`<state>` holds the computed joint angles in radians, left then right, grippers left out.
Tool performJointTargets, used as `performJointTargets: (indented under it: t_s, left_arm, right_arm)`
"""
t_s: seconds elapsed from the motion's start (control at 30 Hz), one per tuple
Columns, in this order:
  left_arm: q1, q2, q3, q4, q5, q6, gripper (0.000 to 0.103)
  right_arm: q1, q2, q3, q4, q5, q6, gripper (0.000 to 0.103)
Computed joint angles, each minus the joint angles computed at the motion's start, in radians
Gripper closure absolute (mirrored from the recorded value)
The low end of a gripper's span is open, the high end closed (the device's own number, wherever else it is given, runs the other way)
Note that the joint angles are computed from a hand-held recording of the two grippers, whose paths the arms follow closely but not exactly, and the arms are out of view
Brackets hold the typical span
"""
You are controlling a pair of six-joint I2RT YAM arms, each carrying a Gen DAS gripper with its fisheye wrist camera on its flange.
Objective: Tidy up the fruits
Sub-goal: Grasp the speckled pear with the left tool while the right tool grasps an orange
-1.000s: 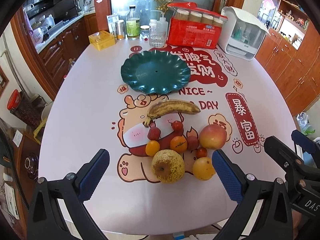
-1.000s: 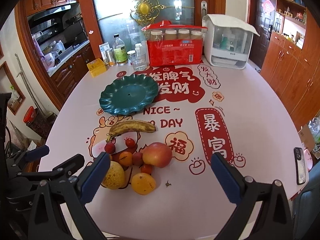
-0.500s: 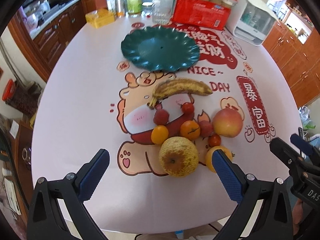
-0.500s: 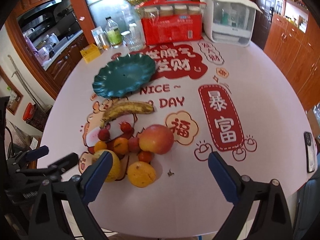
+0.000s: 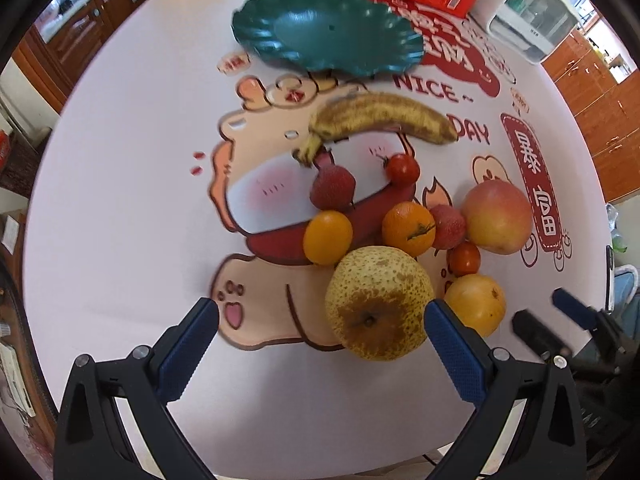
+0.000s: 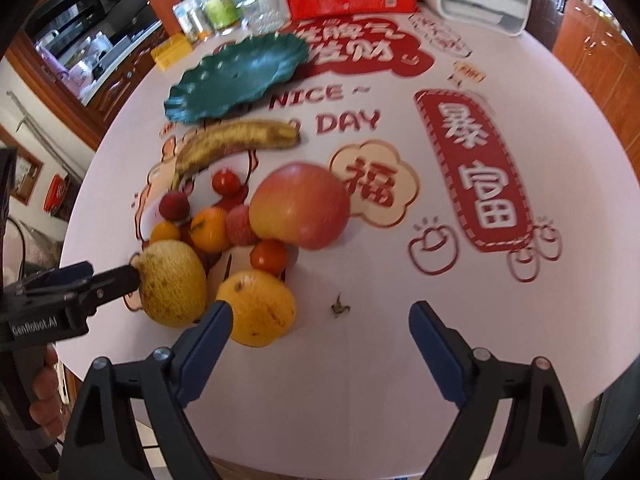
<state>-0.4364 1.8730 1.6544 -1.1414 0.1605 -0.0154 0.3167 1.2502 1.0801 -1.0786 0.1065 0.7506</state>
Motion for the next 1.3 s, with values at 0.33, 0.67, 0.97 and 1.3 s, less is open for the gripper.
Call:
performJointTargets:
  t_s: [0.33, 0.67, 0.97, 1.3]
  left_arm:
    - [-0.038, 0.081, 0.008, 0.021, 0.056, -0.025, 0.001]
    - [-0.025, 0.122, 0.025, 0.007, 0.145, -0.028, 0.019]
    - [-0.032, 0.146, 0.027, 0.003, 0.159, -0.034, 0.021]
    - [-0.046, 0.123, -0.002, 0.031, 0.147, -0.031, 0.034]
  right_arm:
    - [0.031, 0.039, -0.045, 0.134, -0.041, -0.067, 0.021]
    - [0.073, 0.083, -0.050, 0.216, -0.042, -0.142, 0.030]
    - [0.092, 0.096, -0.098, 0.306, -0.034, -0.148, 0.039]
    - [0.154, 0.097, -0.123, 0.297, 0.045, -0.155, 0.049]
